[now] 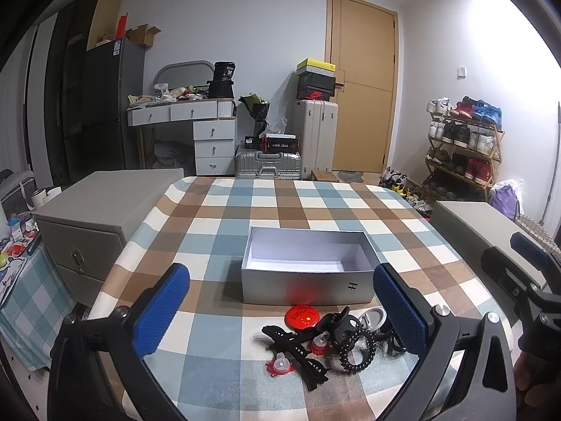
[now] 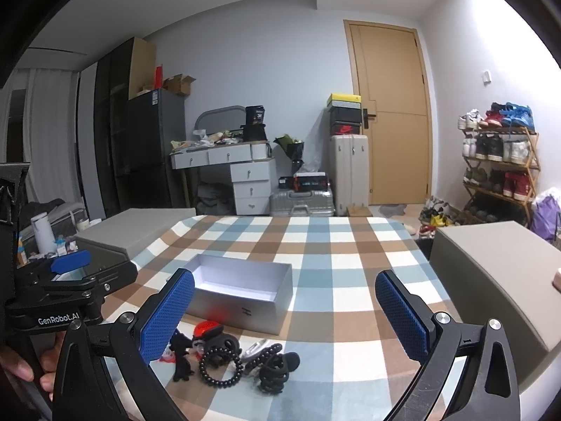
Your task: Organize jewelry
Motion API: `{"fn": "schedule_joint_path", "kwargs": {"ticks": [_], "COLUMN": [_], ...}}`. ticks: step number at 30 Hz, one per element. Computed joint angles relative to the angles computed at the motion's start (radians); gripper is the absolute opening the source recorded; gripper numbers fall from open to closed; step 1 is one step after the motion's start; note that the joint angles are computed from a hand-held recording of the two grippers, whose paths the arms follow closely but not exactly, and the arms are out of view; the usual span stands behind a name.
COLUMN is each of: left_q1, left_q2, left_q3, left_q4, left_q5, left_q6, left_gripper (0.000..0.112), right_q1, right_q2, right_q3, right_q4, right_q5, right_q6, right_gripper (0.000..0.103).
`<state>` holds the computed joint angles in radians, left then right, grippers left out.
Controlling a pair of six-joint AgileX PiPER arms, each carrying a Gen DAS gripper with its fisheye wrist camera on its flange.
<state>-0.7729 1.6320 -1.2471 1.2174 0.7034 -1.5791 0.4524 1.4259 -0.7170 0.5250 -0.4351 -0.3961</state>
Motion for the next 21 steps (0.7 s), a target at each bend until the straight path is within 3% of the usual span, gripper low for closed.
{"fn": "schedule_joint_path", "kwargs": {"ticks": [9,12,21], "left_q1": [0.001,0.002,0.010], "left_q2": [0.000,0.006,0.015], "left_q3": [-0.003,-0.008,-0.008], "left_q4": [-0.013,-0.015,-0.027], "left_q5": [0.003,0.006,-0.004], "left_q6": [0.015,0.022,0.031], "left_gripper": [0.102,0.102,0.102], "right_q1": [-0.002,-0.027,-0.040], "right_q2": [-0.001,0.000,0.001], "right_q3": [0.005,-0.004,0.005], "right_q4": [-0.023,-0.129,-0.192], "right_q5": [0.004,0.051,0.050], "right_q6": [0.025,0.124,0.170], "right_gripper": [0.103,0.103,0.103]}}
